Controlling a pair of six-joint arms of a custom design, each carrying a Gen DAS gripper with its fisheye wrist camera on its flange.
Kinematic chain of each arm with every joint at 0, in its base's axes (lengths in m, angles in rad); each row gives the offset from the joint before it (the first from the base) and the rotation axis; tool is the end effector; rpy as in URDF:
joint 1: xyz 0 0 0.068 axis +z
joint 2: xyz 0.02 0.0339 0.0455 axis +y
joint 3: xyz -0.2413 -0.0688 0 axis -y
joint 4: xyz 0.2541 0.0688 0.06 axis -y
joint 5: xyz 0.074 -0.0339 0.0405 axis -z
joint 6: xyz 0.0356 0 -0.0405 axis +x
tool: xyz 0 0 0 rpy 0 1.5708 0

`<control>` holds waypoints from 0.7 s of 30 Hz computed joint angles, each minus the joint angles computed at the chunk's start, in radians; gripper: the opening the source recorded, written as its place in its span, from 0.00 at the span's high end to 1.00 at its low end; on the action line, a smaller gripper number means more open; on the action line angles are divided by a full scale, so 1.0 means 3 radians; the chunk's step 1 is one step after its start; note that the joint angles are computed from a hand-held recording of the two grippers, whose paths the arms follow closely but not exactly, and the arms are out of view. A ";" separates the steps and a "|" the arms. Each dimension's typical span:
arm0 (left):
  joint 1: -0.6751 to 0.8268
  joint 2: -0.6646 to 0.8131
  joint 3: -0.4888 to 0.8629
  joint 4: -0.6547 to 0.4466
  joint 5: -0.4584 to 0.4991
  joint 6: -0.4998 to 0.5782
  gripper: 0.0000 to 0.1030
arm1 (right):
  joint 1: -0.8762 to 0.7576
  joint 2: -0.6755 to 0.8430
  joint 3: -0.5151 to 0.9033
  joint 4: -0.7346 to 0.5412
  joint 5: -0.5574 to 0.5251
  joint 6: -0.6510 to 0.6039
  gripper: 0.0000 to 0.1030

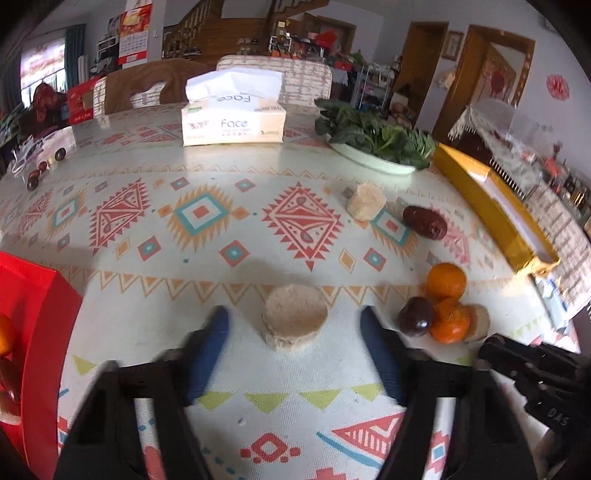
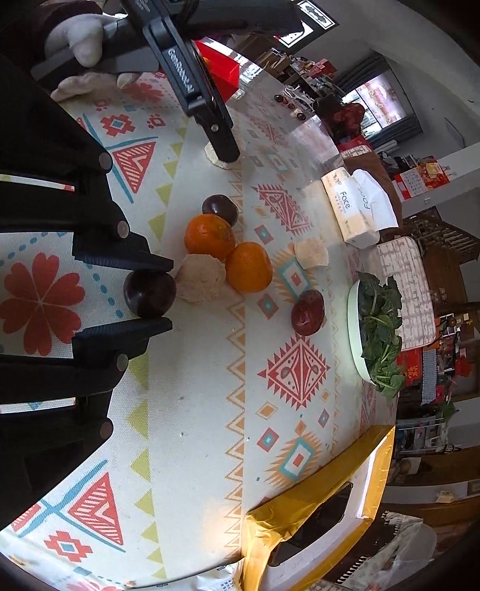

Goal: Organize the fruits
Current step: 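Grasp a beige rice cake with the left tool while the right tool grasps a dark plum, then lower the rice cake and plum into the red tray and release both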

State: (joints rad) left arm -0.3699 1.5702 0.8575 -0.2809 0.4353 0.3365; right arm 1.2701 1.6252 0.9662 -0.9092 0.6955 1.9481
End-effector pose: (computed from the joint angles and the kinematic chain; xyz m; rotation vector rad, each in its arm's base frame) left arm 0.2830 -0.1258 0.1450 1.0256 2.3043 -0.5690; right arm 0.1021 0.2521 0.1450 0.8146 2.3068 0.0371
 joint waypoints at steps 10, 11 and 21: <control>0.0399 -0.0494 -0.0168 -0.0376 0.0417 0.0158 0.67 | 0.0238 0.0001 0.0126 -0.0158 0.0101 0.0287 0.74; 0.0494 -0.0577 -0.0177 -0.0458 0.0502 0.0184 0.67 | 0.0278 0.0022 0.0188 -0.0224 0.0132 0.0329 0.74; 0.1836 -0.0675 0.0171 -0.1268 0.1225 0.0756 0.67 | 0.0381 0.0293 0.0867 -0.0411 0.0379 0.0124 0.74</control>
State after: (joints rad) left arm 0.1808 1.3677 0.9088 -0.6613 0.8029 0.5633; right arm 1.3844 1.7132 1.2262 -1.0324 0.8091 1.9853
